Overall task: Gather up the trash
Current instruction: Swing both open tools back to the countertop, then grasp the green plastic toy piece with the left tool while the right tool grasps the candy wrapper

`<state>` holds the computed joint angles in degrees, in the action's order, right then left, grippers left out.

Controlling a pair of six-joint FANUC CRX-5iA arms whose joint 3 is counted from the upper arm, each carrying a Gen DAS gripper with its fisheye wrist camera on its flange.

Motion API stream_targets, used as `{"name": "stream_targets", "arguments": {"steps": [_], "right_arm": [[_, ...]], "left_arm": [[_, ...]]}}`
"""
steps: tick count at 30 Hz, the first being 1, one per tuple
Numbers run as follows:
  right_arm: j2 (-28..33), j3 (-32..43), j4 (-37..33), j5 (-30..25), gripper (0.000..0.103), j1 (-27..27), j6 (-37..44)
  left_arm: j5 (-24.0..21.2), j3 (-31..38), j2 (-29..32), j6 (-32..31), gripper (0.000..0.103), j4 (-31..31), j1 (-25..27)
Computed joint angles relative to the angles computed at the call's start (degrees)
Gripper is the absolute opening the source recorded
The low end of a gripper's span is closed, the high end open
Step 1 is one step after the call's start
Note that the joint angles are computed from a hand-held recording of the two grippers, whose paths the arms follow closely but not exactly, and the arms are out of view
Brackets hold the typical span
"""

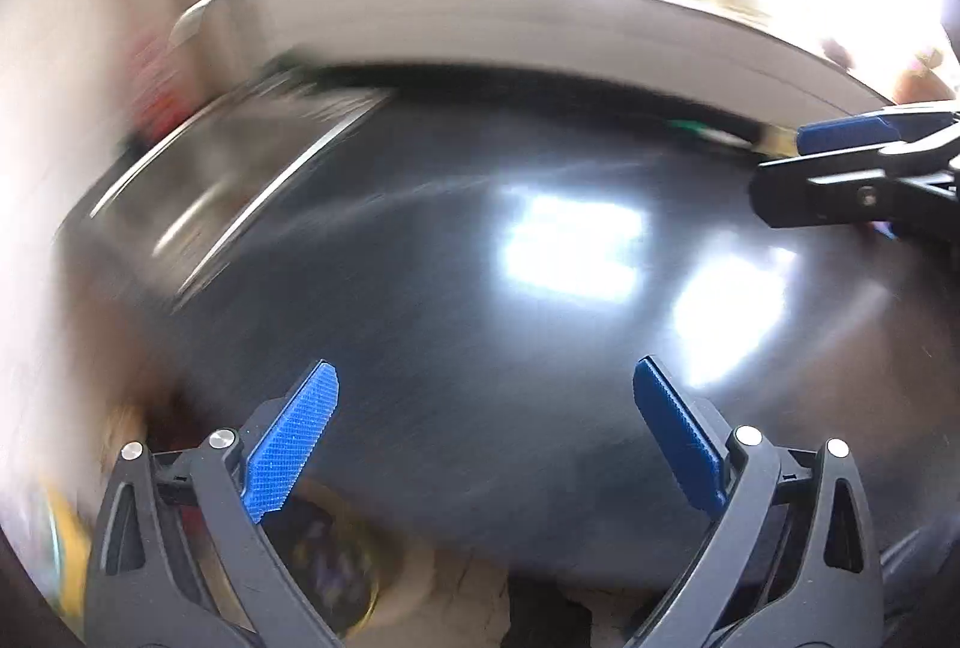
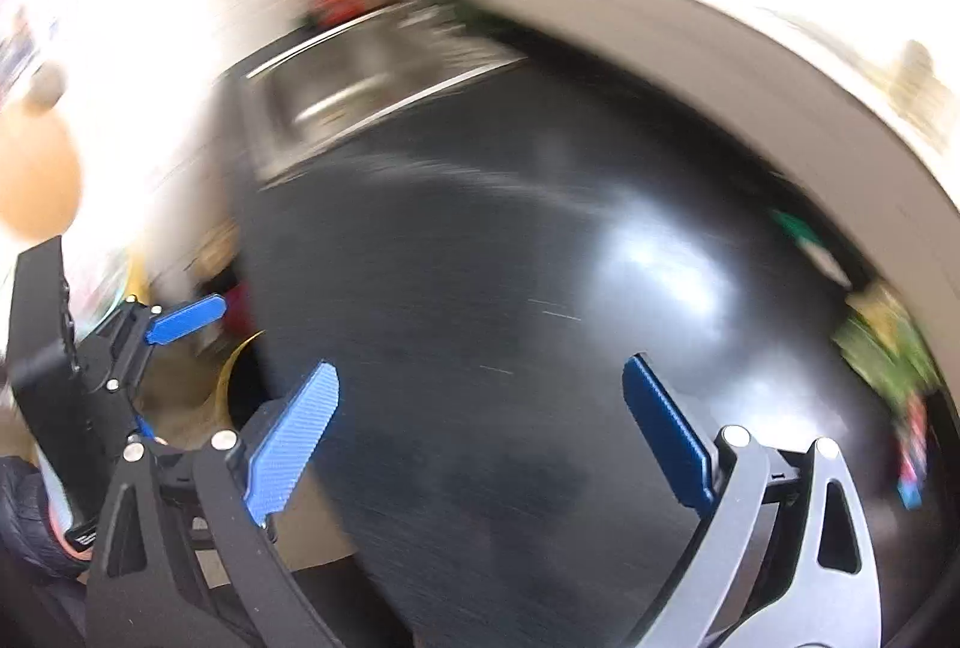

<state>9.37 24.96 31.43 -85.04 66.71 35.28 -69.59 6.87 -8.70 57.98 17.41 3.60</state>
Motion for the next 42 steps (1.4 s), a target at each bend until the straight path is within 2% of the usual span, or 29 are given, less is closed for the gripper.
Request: {"name": "stream_targets", "arguments": {"steps": [3, 6, 12, 15, 20, 24, 31, 38, 42], "right_arm": [[-8.15, -10.06, 5.20, -2.62, 0.093, 1.74, -9.77], [-15.61, -18.53, 9.01, -7.52, 0.093, 4.60, -19.32], [-26.42, -28.97, 12.39, -18.15, 0.093, 12.42, -34.66], [-29.11, -31.34, 12.85, -20.83, 0.093, 14.63, -37.79], [-30.91, -32.51, 13.29, -21.47, 0.093, 14.74, -38.87], [-31.79, -32.68, 13.10, -19.99, 0.093, 12.27, -36.63], [-32.79, -33.34, 10.18, -13.94, 0.093, 2.30, -29.69], [-31.92, -33.96, 3.81, -5.87, 0.093, -13.54, -19.78], [-29.36, -33.50, -1.75, -0.67, 0.093, -24.10, -11.43]], "left_arm": [[-0.08, 3.15, 3.25, -3.03, 0.096, 2.56, -6.73], [-0.22, 5.71, 6.05, -4.82, 0.096, 5.10, -12.61], [-0.93, 9.60, 10.13, -5.81, 0.096, 6.95, -20.39], [-1.03, 10.04, 10.57, -6.67, 0.096, 6.73, -22.72], [-1.82, 11.94, 12.60, -6.82, 0.096, 6.44, -23.48], [-2.36, 14.72, 15.47, -5.02, 0.096, 6.13, -24.35], [-3.75, 23.59, 23.74, -1.62, 0.096, 4.59, -26.30], [-7.56, 38.58, 36.68, 1.46, 0.096, 0.88, -29.09], [-12.10, 51.60, 46.75, 4.16, 0.095, -0.68, -30.48]]}}
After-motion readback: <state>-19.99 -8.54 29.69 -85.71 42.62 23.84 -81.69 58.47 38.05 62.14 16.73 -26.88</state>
